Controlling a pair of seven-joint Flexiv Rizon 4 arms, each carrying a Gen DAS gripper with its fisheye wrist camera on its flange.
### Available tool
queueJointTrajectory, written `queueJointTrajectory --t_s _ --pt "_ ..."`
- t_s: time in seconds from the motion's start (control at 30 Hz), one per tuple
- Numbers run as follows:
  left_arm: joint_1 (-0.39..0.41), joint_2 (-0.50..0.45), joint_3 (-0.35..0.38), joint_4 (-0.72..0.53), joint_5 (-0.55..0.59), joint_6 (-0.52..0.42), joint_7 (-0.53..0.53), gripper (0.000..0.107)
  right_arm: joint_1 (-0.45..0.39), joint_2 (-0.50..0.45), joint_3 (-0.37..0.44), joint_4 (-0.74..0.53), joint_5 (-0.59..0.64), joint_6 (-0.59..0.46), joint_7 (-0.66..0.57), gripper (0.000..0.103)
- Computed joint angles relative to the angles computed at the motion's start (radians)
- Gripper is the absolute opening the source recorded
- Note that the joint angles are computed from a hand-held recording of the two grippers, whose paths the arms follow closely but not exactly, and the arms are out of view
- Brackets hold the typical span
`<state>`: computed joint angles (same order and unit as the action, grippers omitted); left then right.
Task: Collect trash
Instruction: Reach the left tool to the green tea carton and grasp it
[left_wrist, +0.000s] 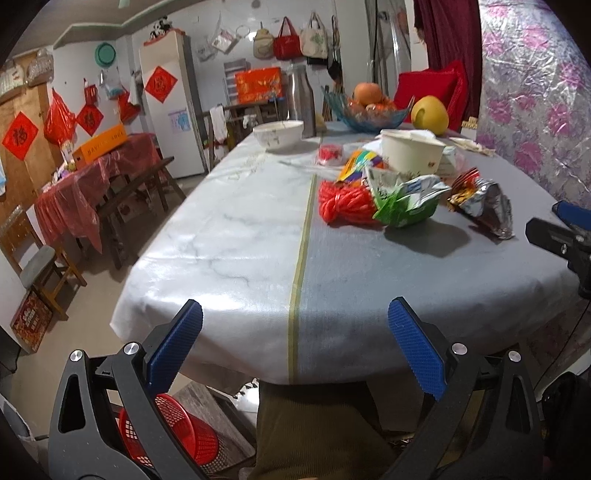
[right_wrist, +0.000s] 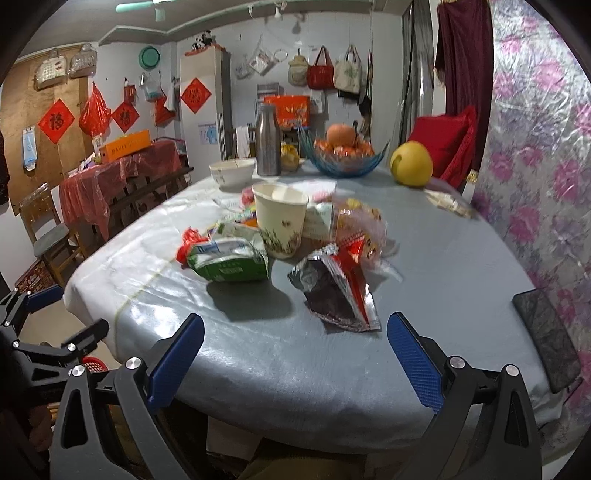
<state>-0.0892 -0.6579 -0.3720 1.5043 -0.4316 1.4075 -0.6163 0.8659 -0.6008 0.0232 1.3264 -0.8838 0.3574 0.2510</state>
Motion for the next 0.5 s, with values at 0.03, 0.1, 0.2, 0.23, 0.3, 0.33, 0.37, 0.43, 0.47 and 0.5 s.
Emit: queueJointTrajectory --t_s 0.03,0.1,0.2,0.23,0.3,0.33,0.37,0.43,0.47,0.5 --pt "-0.012 -0.017 0.014 -0.028 0.003 -0.017 -0.011 0.097 -0.011 -0.002 0.003 0.008 0.008 0.016 0.000 0.097" --pt "-0.036 -0.049 0.042 -0.082 0.014 -0.042 -0.030 0.097 -0.033 -0.002 0.006 0.030 0.022 0.055 0.005 0.097" --pt "-0.074 -0.099 0.089 -0.184 0.029 -0.125 -0.076 0.097 -0.061 0.003 0.007 0.067 0.033 0.123 0.021 0.097" --pt "-0.081 -0.112 0.094 -0.209 0.033 -0.143 -0.083 0.097 -0.072 0.007 0.006 0.084 0.033 0.152 0.029 0.097" --pt "-0.096 -0.135 0.104 -0.263 0.038 -0.199 -0.100 0.097 -0.085 0.013 0.000 0.106 0.028 0.187 0.040 0.097" --pt "-0.100 -0.146 0.098 -0.284 0.039 -0.214 -0.094 0.097 -0.090 0.015 -0.001 0.113 0.027 0.197 0.041 0.097" --pt "-0.100 -0.153 0.088 -0.300 0.036 -0.237 -0.085 0.097 -0.092 0.015 -0.003 0.117 0.026 0.200 0.042 0.097" --pt "-0.094 -0.163 0.051 -0.326 0.015 -0.305 -0.046 0.097 -0.101 0.022 -0.006 0.135 0.020 0.213 0.049 0.097" --pt "-0.095 -0.167 0.041 -0.339 0.004 -0.338 -0.031 0.097 -0.103 0.025 -0.006 0.142 0.018 0.218 0.054 0.097" --pt "-0.097 -0.171 0.033 -0.351 -0.008 -0.375 -0.016 0.097 -0.107 0.034 -0.009 0.160 0.008 0.234 0.069 0.097"
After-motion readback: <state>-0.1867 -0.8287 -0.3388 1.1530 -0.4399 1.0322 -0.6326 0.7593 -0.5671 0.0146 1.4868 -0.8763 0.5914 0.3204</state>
